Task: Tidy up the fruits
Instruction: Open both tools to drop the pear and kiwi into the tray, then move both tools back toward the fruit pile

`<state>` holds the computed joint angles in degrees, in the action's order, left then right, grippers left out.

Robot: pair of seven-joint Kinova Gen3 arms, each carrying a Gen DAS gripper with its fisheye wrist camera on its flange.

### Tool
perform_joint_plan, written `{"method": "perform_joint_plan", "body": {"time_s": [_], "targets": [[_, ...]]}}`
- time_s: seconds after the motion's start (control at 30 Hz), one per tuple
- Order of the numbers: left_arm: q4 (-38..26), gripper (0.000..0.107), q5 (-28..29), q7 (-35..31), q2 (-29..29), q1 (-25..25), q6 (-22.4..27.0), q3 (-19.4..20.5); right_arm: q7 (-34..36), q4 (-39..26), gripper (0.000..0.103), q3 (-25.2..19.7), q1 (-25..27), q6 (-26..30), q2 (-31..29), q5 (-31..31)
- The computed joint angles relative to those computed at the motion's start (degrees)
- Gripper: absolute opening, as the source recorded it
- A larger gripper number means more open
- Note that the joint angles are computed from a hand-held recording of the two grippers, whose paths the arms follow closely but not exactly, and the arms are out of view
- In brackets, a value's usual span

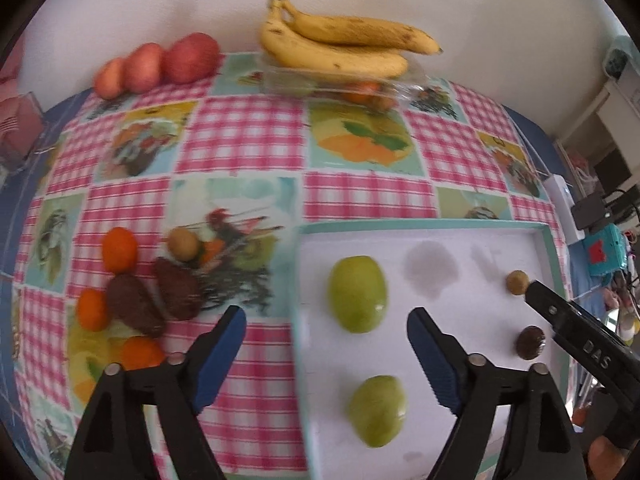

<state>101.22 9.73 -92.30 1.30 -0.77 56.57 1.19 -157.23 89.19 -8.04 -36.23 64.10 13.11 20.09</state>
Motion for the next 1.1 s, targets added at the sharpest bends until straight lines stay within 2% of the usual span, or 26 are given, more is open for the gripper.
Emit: {"method": "perform_joint_plan", "body": {"time_s": [0.13, 0.37, 0.5, 0.6, 0.77, 0.93, 1.1], "targets": [[1.8, 0.1, -1.6, -1.4, -3.1, -1.4, -1.0, -1.4, -2.3, 0.2, 0.086, -0.6, -2.0, 1.3, -0.7, 1.9], [3.6, 0.103, -2.4, -5.3, -6.5, -5.0, -1.5, -4.7, -4.7, -0.9, 0.09, -1.5, -5.4, 2.8, 1.1, 3.6], [3.8, 0.103, -5.1, -5.1, -7.3, -7.7, -1.3, -6.0, -8.1, -0.3, 0.098, -1.7, -7.0, 0.2, 0.4, 4.6], [4.2, 0.103, -6.6, -6.2, -8.2, -9.5, -1.7, -7.1, -7.1, -1.5, 0.098, -2.1, -7.5, 0.0, 1.3, 4.0], [3.2, 0.103, -3.7, -10.2, -8.1, -12.9, -0.7, -10.5, -5.7, -3.6, 0.098, -2.4, -9.2, -1.3, 2.4, 4.0], [2.6, 0.103, -3.4, -12.4, -8.0, -16.0, -0.7, -11.7, -1.5, -8.7, 0.098, -2.4, -11.7, -0.4, 4.9, 4.4], [1.5, 0.103, -0.1, -15.2, -7.3, -19.2, -0.1, -14.2, 3.3, -14.7, 0.098, -1.6, -14.3, 2.2, 8.1, 4.2]]}}
